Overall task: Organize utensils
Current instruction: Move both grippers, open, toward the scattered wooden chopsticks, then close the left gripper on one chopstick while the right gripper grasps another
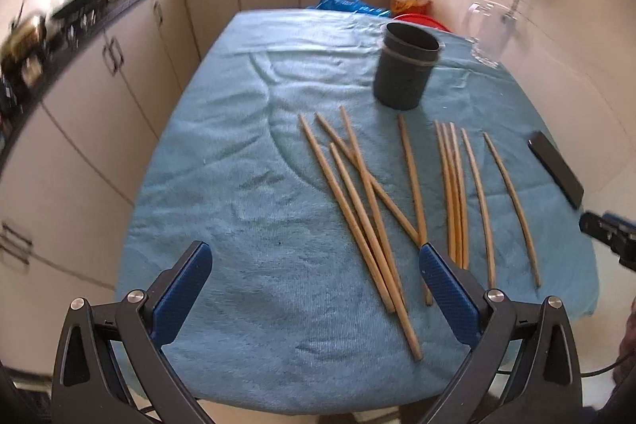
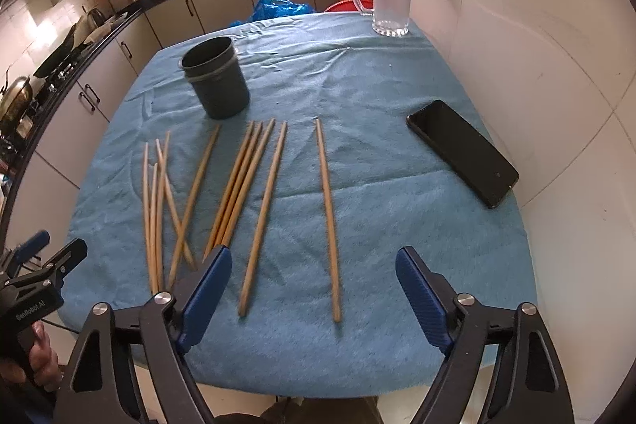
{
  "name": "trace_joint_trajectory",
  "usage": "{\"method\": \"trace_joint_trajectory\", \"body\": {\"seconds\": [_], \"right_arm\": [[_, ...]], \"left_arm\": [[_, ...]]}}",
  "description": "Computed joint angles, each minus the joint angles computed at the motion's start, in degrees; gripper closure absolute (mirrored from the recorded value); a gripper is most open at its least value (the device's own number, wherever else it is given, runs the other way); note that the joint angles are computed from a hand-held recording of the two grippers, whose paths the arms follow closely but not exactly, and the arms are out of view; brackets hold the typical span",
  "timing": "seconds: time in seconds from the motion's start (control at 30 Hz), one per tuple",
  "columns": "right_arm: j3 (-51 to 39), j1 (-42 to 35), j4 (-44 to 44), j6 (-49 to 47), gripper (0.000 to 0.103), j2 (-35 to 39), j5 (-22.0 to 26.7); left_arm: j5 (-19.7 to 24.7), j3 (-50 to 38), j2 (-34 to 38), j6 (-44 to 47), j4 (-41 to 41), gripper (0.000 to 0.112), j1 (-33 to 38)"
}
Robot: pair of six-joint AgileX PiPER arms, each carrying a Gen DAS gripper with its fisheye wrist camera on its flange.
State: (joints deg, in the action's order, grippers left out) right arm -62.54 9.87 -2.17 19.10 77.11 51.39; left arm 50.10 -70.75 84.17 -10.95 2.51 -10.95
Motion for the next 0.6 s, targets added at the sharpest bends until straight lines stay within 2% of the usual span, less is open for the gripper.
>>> {"method": "trace_joint_trajectory", "body": {"seconds": [0.23, 0.27, 0.3, 0.37, 0.43, 0.47, 0.6], "right_arm": [[-5.96, -6.37, 7.51, -8.18, 0.029, 6.50, 2.28], [-7.05, -7.38, 9.28, -9.66, 0.034, 7.68, 3.00], [-8.17, -8.22, 10.89, -11.00, 0.039, 8.92, 3.81], [-9.48, -8.97, 12.32, -11.93, 0.043, 10.69, 4.41], [-11.46, -9.70, 13.72, -13.24, 0.048, 12.84, 5.41], [-12.25, -10.03, 14.34, -13.76, 0.050, 13.67, 5.78], [-14.04, -10.66, 15.00, -14.53, 0.051, 15.63, 6.07]], "left_arm": [[4.46, -8.38, 9.46, 4.64, -10.89, 0.012, 7.65], [5.00, -10.08, 11.14, 5.44, -12.23, 0.013, 8.31], [5.84, -11.97, 12.86, 5.84, -13.15, 0.018, 8.74], [7.38, -15.87, 16.55, 6.40, -14.90, 0.025, 9.37], [9.29, -20.18, 20.47, 6.24, -15.50, 0.039, 9.53], [9.75, -21.46, 21.75, 6.15, -15.57, 0.042, 9.55], [12.90, -30.03, 29.29, 5.52, -14.57, 0.056, 9.08]]}}
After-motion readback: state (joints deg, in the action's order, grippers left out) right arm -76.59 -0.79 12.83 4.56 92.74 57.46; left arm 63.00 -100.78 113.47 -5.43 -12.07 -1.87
